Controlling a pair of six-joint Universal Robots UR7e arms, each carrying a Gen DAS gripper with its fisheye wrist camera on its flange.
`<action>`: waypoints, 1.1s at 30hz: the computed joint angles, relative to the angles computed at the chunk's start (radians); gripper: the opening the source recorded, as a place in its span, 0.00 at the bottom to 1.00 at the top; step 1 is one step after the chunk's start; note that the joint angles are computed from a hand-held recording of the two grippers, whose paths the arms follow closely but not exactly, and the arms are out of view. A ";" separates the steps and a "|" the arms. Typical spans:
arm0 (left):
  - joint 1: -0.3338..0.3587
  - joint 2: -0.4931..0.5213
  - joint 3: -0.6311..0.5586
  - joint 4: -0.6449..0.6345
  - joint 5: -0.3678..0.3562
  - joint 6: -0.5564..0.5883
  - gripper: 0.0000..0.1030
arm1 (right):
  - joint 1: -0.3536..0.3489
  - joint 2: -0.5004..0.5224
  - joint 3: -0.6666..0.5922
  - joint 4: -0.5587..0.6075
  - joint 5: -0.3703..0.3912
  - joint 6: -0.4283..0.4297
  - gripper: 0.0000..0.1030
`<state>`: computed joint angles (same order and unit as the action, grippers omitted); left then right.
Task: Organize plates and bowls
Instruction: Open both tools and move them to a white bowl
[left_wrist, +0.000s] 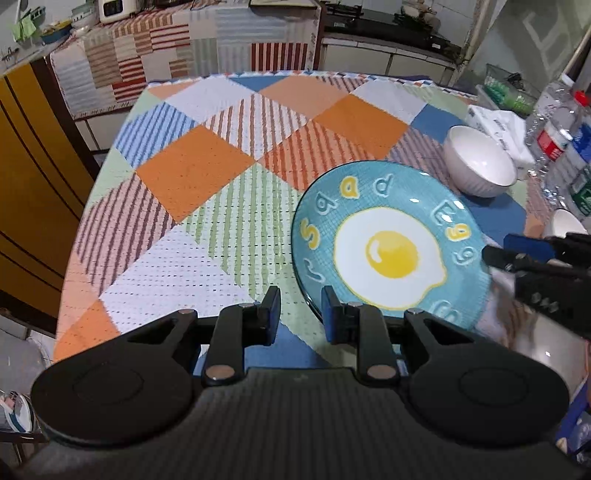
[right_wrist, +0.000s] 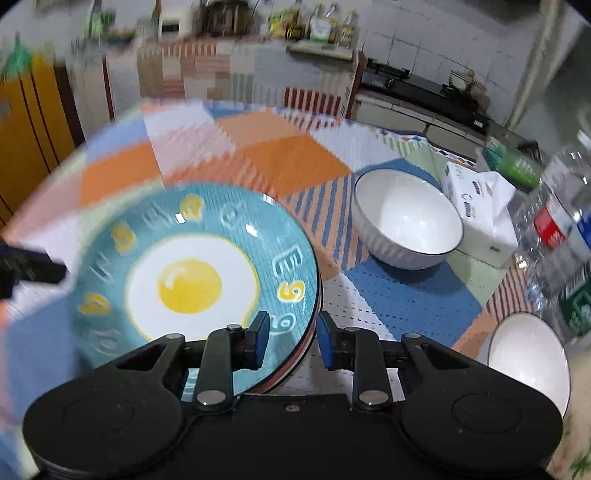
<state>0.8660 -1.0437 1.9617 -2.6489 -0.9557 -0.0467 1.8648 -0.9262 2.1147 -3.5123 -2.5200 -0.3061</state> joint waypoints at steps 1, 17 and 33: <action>-0.011 -0.014 0.006 0.012 0.000 -0.011 0.21 | 0.007 -0.018 0.020 -0.025 0.020 -0.004 0.31; -0.231 -0.112 0.131 0.086 -0.038 -0.201 0.23 | 0.048 -0.442 0.302 0.005 0.324 -0.159 0.40; -0.263 0.023 0.170 -0.010 -0.116 -0.223 0.40 | -0.128 -0.594 0.622 -0.158 0.449 -0.244 0.72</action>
<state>0.6026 -1.0211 2.1318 -2.6592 -1.0714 -0.2697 1.7371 -1.5203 2.7370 -3.6701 -2.0707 -0.5503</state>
